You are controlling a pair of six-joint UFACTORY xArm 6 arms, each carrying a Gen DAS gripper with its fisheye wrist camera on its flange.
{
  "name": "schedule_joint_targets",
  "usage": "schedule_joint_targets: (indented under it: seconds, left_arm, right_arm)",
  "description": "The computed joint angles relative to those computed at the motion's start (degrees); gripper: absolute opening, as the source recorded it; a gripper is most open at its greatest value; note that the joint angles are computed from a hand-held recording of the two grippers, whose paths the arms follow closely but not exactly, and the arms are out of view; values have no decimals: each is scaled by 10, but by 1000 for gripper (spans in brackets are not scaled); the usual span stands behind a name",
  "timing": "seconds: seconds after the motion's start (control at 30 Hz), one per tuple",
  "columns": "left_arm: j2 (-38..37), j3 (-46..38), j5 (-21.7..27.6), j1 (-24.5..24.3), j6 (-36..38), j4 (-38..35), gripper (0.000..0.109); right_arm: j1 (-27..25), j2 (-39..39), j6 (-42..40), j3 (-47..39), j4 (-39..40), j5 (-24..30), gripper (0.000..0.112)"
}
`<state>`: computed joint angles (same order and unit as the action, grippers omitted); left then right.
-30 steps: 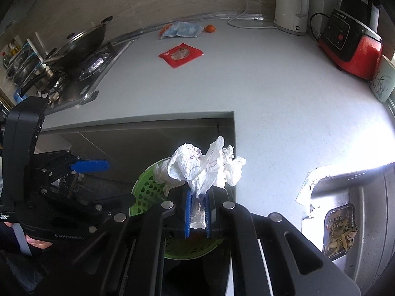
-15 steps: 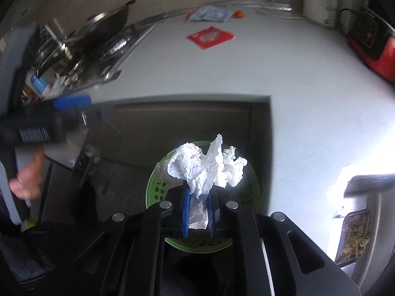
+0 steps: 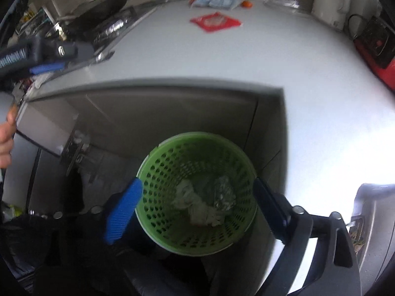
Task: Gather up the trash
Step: 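Move both tools back over the red wrapper and blue cloth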
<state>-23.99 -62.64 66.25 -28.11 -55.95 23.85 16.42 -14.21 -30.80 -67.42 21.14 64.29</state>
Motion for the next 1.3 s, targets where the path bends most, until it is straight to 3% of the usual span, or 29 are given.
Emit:
schedule_joint_targets:
  seconds: [0.17,0.53,0.73,1.07,1.2,1.3]
  left_arm:
    - [11,-13,-4,0,7,2,95]
    - [62,-61,-47,43,56,-2,95]
    - [144,-131,-72,87,70,-22,95]
    - [361,-368,-34,129,2,-49,95]
    - [449,-472,6,139,-36,-50,95]
    - [534,-584,64,147,-68,-55,95]
  right_arm:
    - [-7,9,19,-26,0,-28,101]
    - [-18,80,85,-129,0,-81,101]
    - [-15,141,145,-200,-16,-102,101]
    - [-5,264,196,-331,-53,-126,101]
    - [-3,350,205,-437,-72,-120,101]
    - [-6,421,215,-534,-82,-97,101]
